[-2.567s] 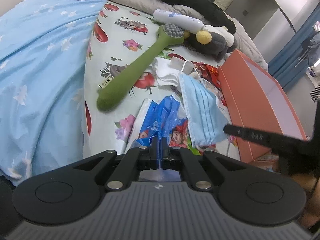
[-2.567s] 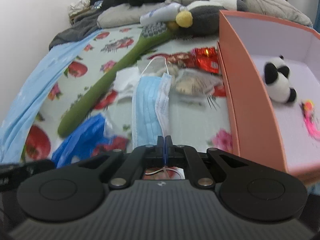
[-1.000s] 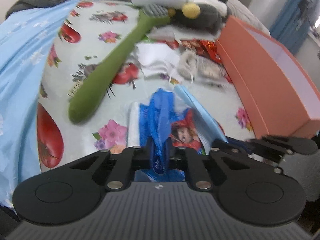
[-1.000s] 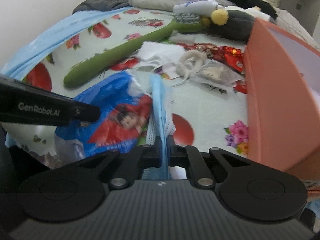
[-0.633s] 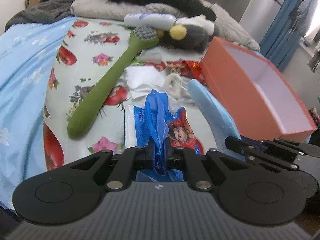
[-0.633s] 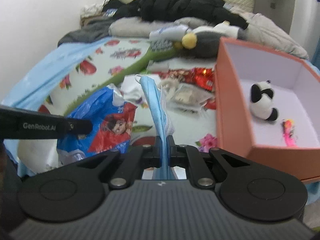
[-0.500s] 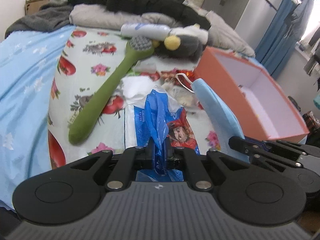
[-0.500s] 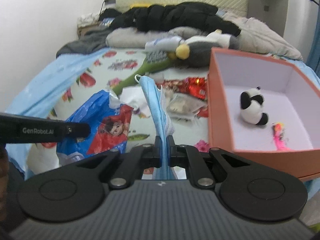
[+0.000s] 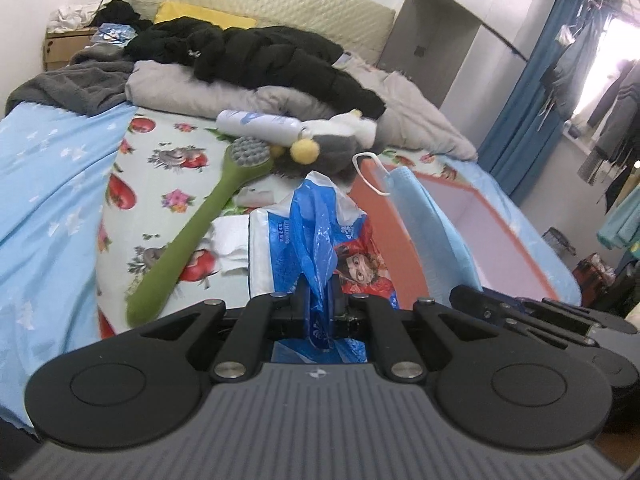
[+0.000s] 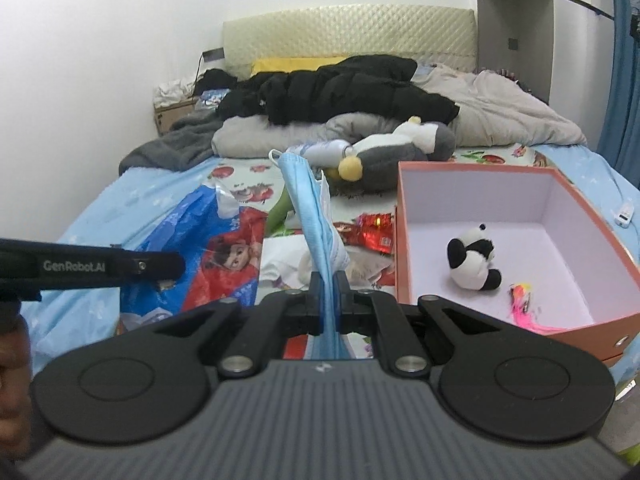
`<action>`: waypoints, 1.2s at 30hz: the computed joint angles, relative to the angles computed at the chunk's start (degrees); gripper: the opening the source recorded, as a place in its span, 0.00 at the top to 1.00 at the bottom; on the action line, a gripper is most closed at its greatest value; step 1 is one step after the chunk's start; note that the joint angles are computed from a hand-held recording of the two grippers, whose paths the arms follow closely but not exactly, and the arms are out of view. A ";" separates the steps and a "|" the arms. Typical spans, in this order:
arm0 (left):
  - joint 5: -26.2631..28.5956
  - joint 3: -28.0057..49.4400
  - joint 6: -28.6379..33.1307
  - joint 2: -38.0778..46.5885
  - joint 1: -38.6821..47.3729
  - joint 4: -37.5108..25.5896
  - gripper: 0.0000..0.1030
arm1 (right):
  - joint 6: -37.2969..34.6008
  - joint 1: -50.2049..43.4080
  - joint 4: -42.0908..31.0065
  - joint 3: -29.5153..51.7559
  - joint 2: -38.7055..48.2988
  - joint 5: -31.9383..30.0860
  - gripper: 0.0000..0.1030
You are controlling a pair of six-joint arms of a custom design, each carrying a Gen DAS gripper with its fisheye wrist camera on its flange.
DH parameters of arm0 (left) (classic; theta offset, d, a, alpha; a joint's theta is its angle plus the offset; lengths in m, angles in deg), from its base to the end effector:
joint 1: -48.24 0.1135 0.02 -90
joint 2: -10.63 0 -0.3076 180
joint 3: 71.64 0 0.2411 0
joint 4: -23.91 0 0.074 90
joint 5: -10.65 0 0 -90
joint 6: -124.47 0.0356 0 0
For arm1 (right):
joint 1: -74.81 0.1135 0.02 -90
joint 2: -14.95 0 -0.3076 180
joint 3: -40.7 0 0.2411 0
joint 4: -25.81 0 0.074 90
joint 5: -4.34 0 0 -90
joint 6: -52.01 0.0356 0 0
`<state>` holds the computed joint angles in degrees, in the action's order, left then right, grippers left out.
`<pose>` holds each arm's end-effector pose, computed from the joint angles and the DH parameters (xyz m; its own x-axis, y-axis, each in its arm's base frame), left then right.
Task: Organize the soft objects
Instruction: 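Carry the mask with the right tool while the left carries the bag over the pink box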
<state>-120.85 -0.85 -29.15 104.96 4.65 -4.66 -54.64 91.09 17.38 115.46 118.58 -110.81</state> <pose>0.2524 -0.2077 0.2445 -0.4525 -0.4956 -0.7414 -0.4136 0.8532 -0.3178 0.3683 0.1233 0.2317 -0.3916 -0.3846 -0.8359 -0.7207 0.6930 0.0188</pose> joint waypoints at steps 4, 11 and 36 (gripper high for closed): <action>0.67 3.17 2.66 1.24 -0.36 1.38 0.91 | -0.09 -1.85 -0.87 0.42 -1.44 -0.88 0.92; 3.01 10.53 10.73 5.93 -1.73 4.35 0.91 | -0.03 -7.09 -3.13 0.32 -5.21 -1.77 0.92; 28.14 47.16 26.32 35.38 12.73 -1.70 0.91 | 7.75 -13.20 -11.41 24.72 15.24 2.21 0.92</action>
<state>-92.71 46.31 -2.83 140.34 17.38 -6.36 -46.89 77.89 5.97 140.18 133.82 -108.59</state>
